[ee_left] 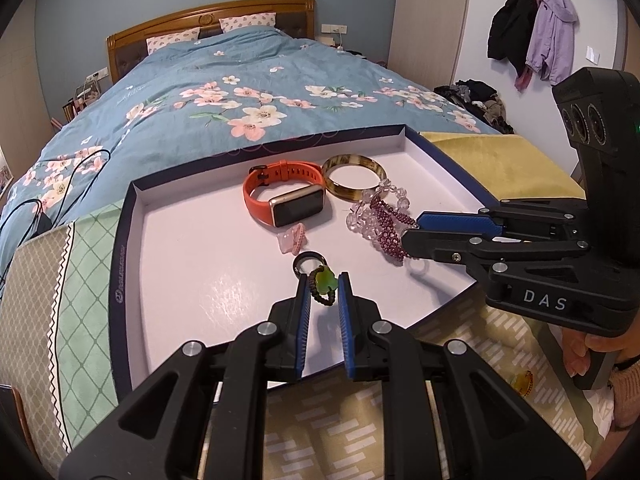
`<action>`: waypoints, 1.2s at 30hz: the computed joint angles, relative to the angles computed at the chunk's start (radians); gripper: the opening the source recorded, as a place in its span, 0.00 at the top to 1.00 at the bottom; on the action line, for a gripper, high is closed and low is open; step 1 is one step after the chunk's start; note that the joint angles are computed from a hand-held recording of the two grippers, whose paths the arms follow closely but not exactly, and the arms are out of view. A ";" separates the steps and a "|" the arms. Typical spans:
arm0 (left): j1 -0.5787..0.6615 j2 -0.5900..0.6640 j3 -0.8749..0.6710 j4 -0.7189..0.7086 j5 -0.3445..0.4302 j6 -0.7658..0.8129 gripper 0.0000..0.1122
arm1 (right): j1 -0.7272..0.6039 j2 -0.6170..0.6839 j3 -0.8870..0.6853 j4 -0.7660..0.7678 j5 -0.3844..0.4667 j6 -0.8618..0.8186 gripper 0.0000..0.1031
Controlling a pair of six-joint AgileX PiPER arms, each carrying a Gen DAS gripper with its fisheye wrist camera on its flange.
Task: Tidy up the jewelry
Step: 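Release the green-stone ring and silver ring into the box from both tools, then move both open tools back toward the remaining rings on the cloth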
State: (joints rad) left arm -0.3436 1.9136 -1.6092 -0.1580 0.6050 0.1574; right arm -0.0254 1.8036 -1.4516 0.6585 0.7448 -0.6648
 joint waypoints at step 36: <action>0.050 -0.177 0.182 -0.184 -0.084 0.158 0.72 | -0.070 -0.151 0.134 0.115 0.008 -0.123 0.64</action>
